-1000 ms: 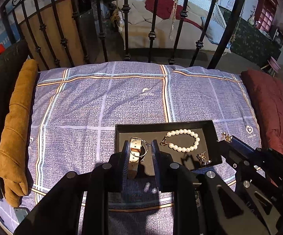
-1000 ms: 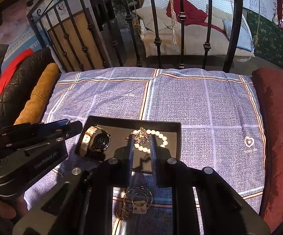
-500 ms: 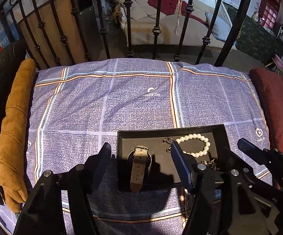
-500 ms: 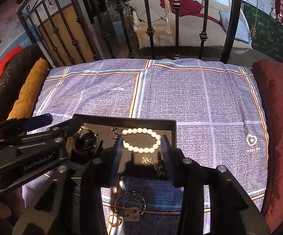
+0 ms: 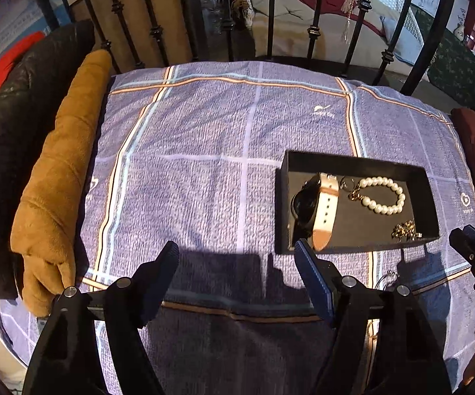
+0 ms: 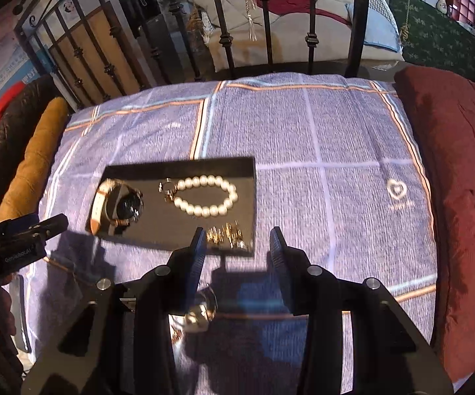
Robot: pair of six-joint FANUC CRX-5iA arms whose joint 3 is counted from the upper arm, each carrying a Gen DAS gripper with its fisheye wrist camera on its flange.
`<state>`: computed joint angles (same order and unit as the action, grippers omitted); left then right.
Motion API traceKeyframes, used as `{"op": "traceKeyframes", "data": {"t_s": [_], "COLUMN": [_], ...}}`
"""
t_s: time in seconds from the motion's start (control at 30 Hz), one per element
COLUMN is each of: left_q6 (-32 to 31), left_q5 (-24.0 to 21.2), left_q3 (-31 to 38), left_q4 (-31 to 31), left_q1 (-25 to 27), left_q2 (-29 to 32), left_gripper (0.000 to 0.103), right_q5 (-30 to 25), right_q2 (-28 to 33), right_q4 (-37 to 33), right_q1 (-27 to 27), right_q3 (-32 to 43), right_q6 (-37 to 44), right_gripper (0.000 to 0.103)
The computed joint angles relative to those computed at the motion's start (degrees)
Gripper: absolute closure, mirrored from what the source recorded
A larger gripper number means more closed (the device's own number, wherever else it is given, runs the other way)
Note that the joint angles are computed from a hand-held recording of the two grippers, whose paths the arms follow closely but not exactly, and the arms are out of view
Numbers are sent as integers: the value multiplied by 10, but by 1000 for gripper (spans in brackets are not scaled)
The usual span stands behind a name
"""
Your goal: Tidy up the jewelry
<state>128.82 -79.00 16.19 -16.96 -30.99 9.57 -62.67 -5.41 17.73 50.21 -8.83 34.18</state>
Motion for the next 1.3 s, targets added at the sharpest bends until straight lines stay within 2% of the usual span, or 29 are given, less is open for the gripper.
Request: {"op": "traceKeyframes", "data": {"t_s": [0.23,0.53,1.07,1.3], "left_q6": [19,28,40,36], "left_q5": [6,15,10,13], "left_q3": [-51,-73,-97,-99], "left_q4": [30,35,37,43], "left_q1": [-2,-13,-5,-4], "left_q2": [-21,-33,-50,-46], "left_gripper": [32,32,32,32], "right_q5": [-28,-21,-11,-7], "right_q2": [3,9,30,37], "right_q4": [-36,-56,-64,-52], "right_q1": [28,53,56,56], "right_q3": [-21,-18,-13,-19], "right_q6": [-2,3,8,5], "right_gripper": [62,62,63,72]}}
